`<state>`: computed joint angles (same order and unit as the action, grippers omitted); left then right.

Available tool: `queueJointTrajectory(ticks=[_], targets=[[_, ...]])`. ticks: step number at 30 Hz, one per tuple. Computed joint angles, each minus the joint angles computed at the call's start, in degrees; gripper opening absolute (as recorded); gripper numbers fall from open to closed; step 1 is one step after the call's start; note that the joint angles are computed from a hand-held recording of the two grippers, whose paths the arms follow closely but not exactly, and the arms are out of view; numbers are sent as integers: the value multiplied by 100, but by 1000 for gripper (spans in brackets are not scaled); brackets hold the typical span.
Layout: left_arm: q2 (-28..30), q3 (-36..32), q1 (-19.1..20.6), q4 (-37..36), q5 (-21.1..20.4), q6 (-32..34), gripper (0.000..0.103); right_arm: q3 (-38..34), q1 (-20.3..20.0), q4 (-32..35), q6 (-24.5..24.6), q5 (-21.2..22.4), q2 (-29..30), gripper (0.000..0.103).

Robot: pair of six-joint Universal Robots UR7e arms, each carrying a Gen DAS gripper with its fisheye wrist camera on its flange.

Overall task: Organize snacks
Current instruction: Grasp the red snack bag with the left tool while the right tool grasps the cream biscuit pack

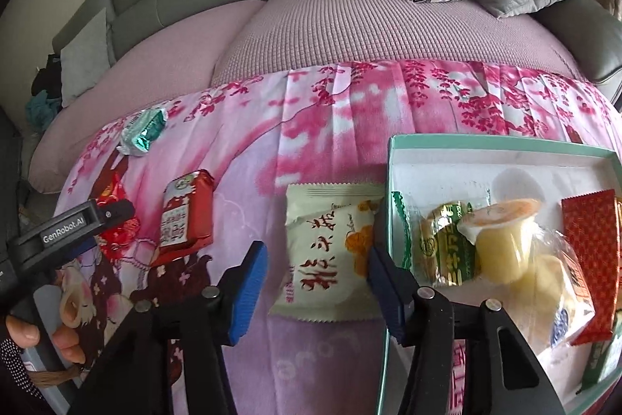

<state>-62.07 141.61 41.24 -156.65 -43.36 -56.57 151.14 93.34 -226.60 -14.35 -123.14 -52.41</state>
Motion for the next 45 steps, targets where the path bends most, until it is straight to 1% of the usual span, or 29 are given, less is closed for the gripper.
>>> queueJointTrajectory(ticks=[1, 3, 6, 7, 8, 12, 19, 22, 26, 30, 33, 35, 39, 41, 44, 45], targets=[[47, -28, -6, 36, 48, -1, 86, -10, -4, -1, -26, 3, 1, 56], [144, -90, -30, 125, 139, 0, 78, -19, -25, -13, -64, 41, 2, 56], [212, -140, -59, 161, 155, 46, 65, -38, -39, -3, -111, 74, -8, 56], [227, -151, -80, 151, 141, 87, 58, -38, -41, 5, -117, 78, -16, 56], [243, -169, -81, 123, 125, 134, 55, -35, -52, 7, -118, 89, -22, 56], [299, -288, -143, 502, 131, 85, 55, -43, -68, 15, -145, 127, -30, 56], [203, -340, -231, 986, -26, -216, 55, -19, -92, 16, -213, 192, -28, 56], [191, -337, -272, 1063, -45, -261, 55, 6, -103, 53, -222, 233, -61, 56], [240, -343, -259, 998, -69, -195, 55, 45, -147, 137, -217, 352, -140, 56], [291, -380, -235, 1010, -58, -96, 55, 26, -125, 140, -257, 301, -114, 56], [301, -375, -223, 941, -76, 8, 55, -39, -39, 39, -243, 58, -11, 55], [282, -351, -198, 842, -109, 40, 55, -130, 89, -40, -230, -241, 129, 55], [253, -299, -141, 629, -167, 121, 55, -259, 217, -189, -255, -534, 377, 55], [251, -282, -126, 552, -181, 161, 55, -281, 243, -168, -281, -541, 418, 55], [257, -264, -112, 476, -196, 186, 55, -250, 215, -24, -258, -295, 374, 55], [261, -261, -104, 447, -201, 198, 55, -254, 232, -68, -260, -319, 422, 55]])
